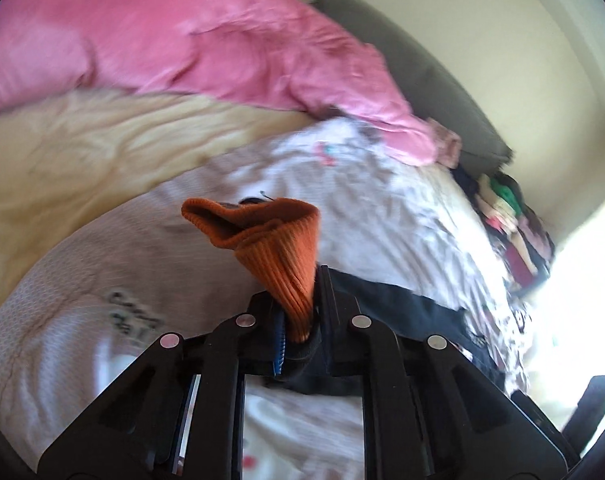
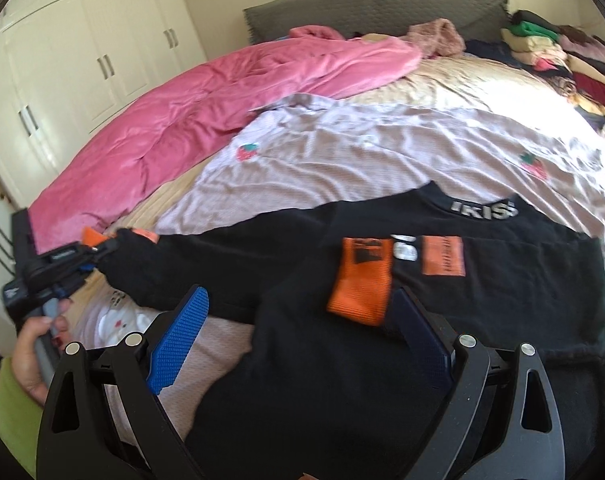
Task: Fold small clothes
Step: 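Lift the sleeve with the left gripper, lay it across the shirt, open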
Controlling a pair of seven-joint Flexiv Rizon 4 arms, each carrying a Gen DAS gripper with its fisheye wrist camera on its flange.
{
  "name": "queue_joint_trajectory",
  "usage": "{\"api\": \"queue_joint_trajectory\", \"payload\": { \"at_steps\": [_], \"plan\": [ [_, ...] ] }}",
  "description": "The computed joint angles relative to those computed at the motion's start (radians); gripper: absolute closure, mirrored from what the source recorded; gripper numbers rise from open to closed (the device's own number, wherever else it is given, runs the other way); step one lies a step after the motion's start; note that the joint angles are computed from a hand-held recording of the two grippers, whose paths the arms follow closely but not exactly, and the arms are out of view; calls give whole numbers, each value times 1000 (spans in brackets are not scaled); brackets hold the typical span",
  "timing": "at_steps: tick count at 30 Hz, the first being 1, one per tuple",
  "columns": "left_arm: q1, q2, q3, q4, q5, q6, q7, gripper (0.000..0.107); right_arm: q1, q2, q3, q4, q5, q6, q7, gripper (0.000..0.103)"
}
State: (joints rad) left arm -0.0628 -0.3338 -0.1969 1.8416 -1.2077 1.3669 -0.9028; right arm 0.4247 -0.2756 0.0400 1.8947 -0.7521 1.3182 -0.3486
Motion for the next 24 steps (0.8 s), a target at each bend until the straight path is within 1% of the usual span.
{"api": "queue_joint_trajectory", "payload": {
  "at_steps": [4, 6, 12, 15, 21, 23, 24],
  "plan": [
    [-25, 24, -24, -8, -30, -36, 75, 100, -14, 64, -30, 70, -84, -2, 100, 10],
    [-50, 31, -19, -12, 2, -58, 82, 100, -35, 94, -30, 101, -138, -5, 160, 10],
    [-99, 35, -27, -26, 60, -117, 128, 100, -120, 181, 21, 174, -193, -64, 246, 10],
    [-119, 28, -33, -29, 93, -146, 141, 100, -152, 211, 47, 196, -204, -84, 262, 10],
    [-148, 13, -32, -31, 193, -204, 117, 100, -197, 256, 81, 233, -199, -114, 266, 10],
    [-149, 14, -39, -28, 201, -220, 122, 99, -208, 264, 87, 243, -194, -113, 271, 10],
    [-148, 13, -41, -30, 210, -244, 121, 98, -211, 267, 90, 246, -186, -118, 270, 10]
  ]
}}
